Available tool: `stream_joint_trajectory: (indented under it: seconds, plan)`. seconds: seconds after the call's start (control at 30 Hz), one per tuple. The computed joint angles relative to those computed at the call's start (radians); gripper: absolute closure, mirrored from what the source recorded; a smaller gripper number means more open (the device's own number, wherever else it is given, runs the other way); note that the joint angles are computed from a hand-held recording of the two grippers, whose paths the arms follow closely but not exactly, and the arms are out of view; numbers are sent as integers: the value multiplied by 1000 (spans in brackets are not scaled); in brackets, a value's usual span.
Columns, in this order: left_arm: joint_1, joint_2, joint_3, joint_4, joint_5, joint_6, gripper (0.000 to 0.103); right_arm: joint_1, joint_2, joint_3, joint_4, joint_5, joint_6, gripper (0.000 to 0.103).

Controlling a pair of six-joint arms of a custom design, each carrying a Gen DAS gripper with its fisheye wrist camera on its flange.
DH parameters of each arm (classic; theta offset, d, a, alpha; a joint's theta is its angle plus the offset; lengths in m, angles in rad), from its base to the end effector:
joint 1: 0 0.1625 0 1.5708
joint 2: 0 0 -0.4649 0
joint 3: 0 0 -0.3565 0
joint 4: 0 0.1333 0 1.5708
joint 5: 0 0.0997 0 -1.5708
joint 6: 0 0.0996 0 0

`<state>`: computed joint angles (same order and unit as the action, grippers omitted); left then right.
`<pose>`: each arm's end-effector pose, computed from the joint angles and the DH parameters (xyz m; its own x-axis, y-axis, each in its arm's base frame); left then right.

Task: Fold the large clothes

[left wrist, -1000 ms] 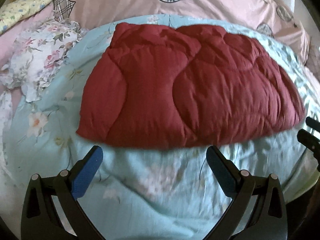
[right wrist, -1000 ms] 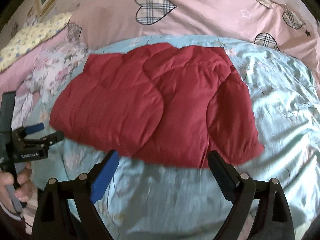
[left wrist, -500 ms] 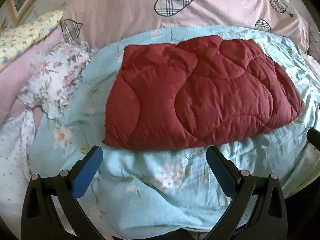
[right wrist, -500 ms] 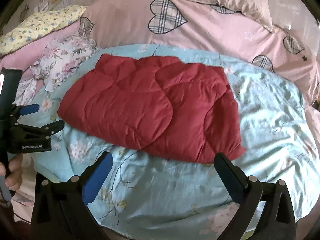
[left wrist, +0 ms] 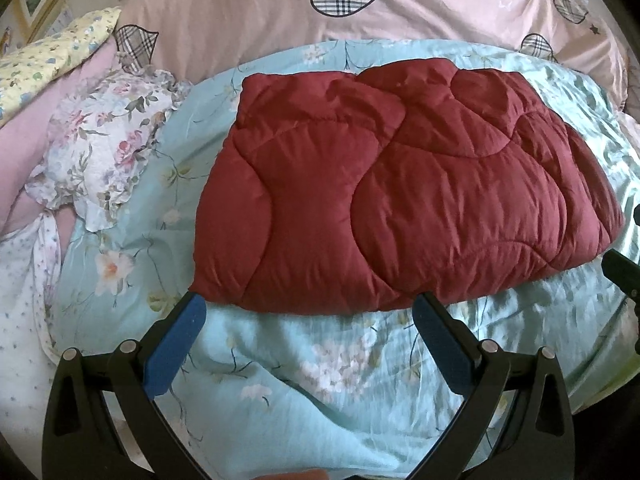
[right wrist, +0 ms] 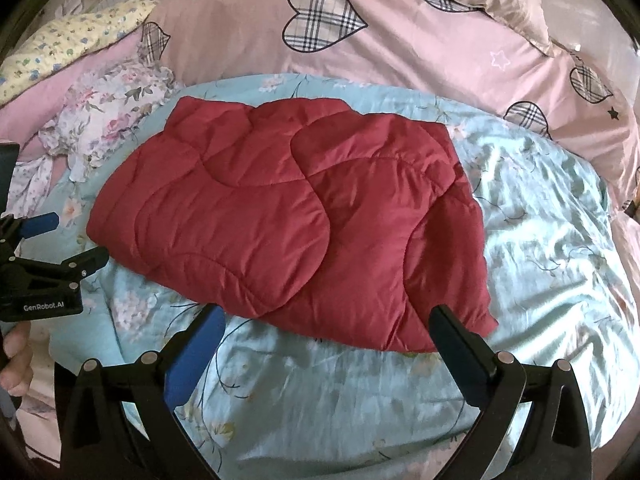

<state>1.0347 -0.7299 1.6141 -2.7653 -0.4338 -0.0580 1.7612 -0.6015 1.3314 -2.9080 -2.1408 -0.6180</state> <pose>-0.1551 -0.6990 0.1874 -0.5302 -0.0709 -0.8449 0.4564 0.8159 -0.3549 0.2255 -0.7496 0.1759 -0.6312 -0.3506 0.6918 -0.6394 0.7401 -0.2083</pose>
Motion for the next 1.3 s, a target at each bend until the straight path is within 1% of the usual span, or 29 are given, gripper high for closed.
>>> stream_joint_trajectory:
  seconds: [0.53,1.3]
  plan:
    - [16,25,-63,-12,-12,33,0,5,52,-101,60,3,0,1]
    - [21,32,-83,20,-43,10,0,-4,60,-124,92,10,25,1]
